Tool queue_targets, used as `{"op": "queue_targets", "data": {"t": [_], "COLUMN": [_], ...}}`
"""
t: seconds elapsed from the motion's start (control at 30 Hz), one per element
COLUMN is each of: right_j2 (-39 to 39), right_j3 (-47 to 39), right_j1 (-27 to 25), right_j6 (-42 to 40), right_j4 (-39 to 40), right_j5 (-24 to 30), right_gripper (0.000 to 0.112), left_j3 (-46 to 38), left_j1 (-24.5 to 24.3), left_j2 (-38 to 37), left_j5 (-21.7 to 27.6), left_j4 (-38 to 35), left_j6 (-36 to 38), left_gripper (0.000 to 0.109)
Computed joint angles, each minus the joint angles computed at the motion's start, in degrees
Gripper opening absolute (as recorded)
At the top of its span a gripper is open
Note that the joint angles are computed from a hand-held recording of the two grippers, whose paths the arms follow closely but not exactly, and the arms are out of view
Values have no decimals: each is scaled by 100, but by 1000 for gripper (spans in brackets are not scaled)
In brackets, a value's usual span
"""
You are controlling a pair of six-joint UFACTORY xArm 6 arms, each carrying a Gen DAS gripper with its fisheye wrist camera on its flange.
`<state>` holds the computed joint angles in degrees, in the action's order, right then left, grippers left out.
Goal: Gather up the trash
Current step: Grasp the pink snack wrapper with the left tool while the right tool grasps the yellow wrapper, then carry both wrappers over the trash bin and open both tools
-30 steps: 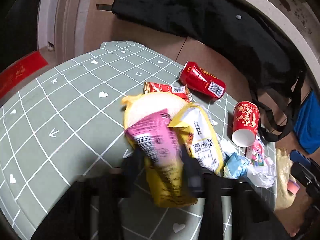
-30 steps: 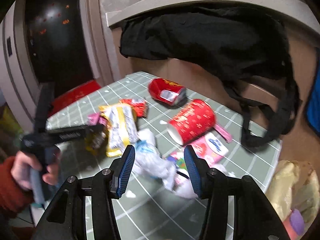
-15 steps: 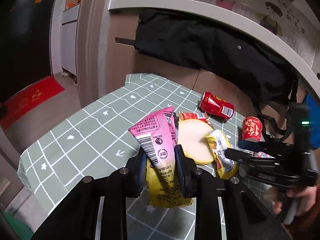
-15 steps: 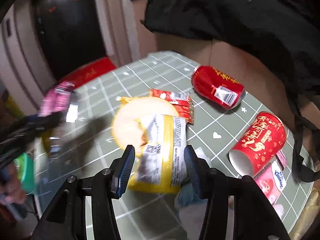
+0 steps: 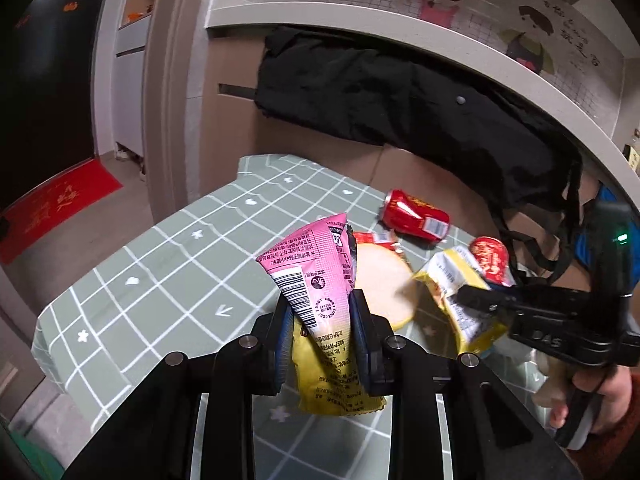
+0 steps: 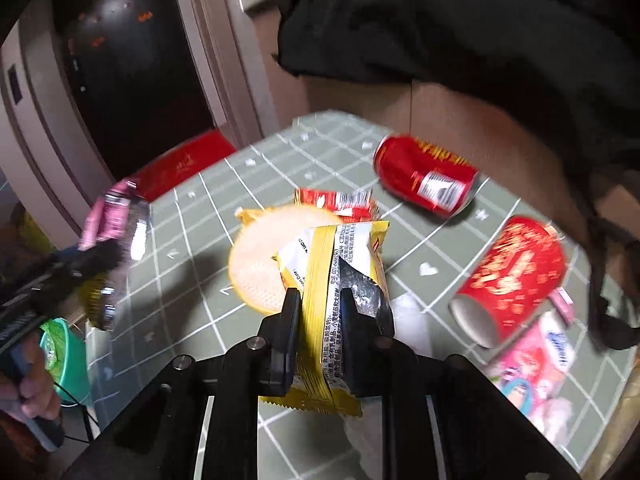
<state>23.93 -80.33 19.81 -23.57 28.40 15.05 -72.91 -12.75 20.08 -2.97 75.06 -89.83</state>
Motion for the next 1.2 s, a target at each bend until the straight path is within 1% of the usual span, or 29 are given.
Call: {"op": "queue_targets", "data": {"t": [0.07,0.1,0.17,0.27,0.33,0.43,0.47,0.53,0.63,0.83,0.93,1.03,1.1,1.13,1.2], "right_j2": [-292,-438,-733,-1129,-1387,-1727,-1795,-2044,-2391,-3120,-3500,-3809,-4036,-4123,-4343], "right_j3": [300,462,787,1185,1450,1768,1831,2024,2224,2643,2792,2899,3013,3074,3147], "right_j1": [10,27,42,37,-12,-62,-64,-81,-118,-98,-131,-178,-225,-250,-344], "right_j6": [-266,-387,-510,-891,-959,-1379,-1578,-2044,-2897,-4644,-5595,-6434,-6772,-6811,-7366], "right_j4": [263,373,423,790,865,1371,1596,2109,3044,4830,5812,6631,6967,7005,7560], "right_j5": [-193,-333,-591,-860,-1026,-1223,-1285,-1377,-1460,-1871,-1976,-2124,-2217,-2239,-2306], "right_gripper": [18,18,18,18,18,18,18,18,18,18,18,18,18,18,18], "left_j3": [-56,-85,-161,-278,-339,-440,-460,-504,-598,-823,-903,-967,-1008,-1022,-1085], "left_j1": [-103,-150,-278,-475,-618,-849,-919,-1035,-1243,-1671,-1883,-2049,-2169,-2223,-2326], "left_j2": [18,36,22,-30,-104,-219,-258,-288,-339,-378,-390,-392,-394,-397,-372], "left_j5": [7,21,89,207,340,604,663,684,782,957,1043,1061,1080,1086,1081], "left_j4": [2,-121,36,408,798,1458,1568,1533,1627,1975,2138,2151,2189,2222,2247], "left_j6": [18,153,74,-163,-488,-1048,-1139,-1089,-1112,-1320,-1427,-1390,-1413,-1440,-1434], "left_gripper": [28,28,28,28,28,28,28,28,28,28,28,28,28,28,28]}}
